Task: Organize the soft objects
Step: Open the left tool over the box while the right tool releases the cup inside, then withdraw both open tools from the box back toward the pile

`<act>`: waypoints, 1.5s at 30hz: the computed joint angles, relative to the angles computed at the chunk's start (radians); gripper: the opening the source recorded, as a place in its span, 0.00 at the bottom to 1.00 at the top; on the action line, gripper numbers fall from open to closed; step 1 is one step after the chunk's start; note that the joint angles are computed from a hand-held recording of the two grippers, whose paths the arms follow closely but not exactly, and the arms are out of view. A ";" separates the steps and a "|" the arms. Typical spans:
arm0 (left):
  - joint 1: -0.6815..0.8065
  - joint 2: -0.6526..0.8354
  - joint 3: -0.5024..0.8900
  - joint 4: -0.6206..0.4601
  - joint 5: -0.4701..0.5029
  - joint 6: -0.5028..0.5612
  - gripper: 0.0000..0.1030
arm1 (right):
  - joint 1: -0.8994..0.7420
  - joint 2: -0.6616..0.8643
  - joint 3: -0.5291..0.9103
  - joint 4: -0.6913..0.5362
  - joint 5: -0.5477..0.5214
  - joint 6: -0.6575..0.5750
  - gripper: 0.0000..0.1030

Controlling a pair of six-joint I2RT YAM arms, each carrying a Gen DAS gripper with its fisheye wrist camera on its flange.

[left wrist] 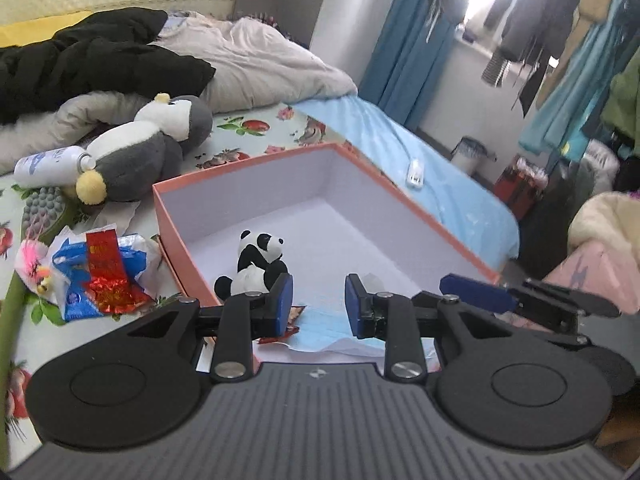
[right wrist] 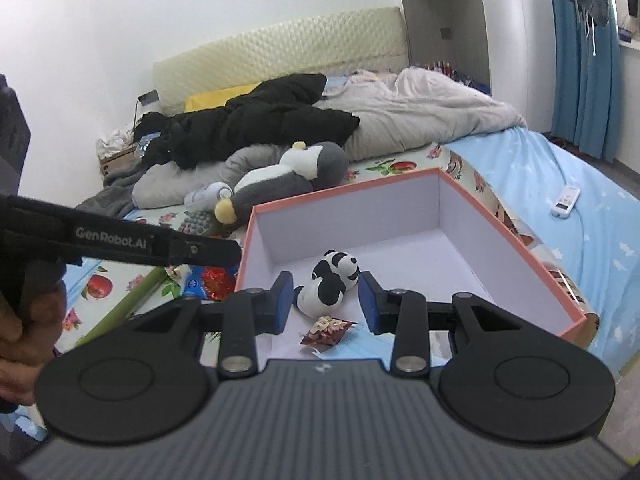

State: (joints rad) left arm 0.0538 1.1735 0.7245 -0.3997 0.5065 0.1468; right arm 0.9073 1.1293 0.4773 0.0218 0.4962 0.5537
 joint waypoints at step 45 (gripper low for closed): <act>1.235 0.093 -0.129 -0.480 0.254 0.986 0.32 | 0.392 0.516 0.347 -0.042 -0.003 0.242 0.38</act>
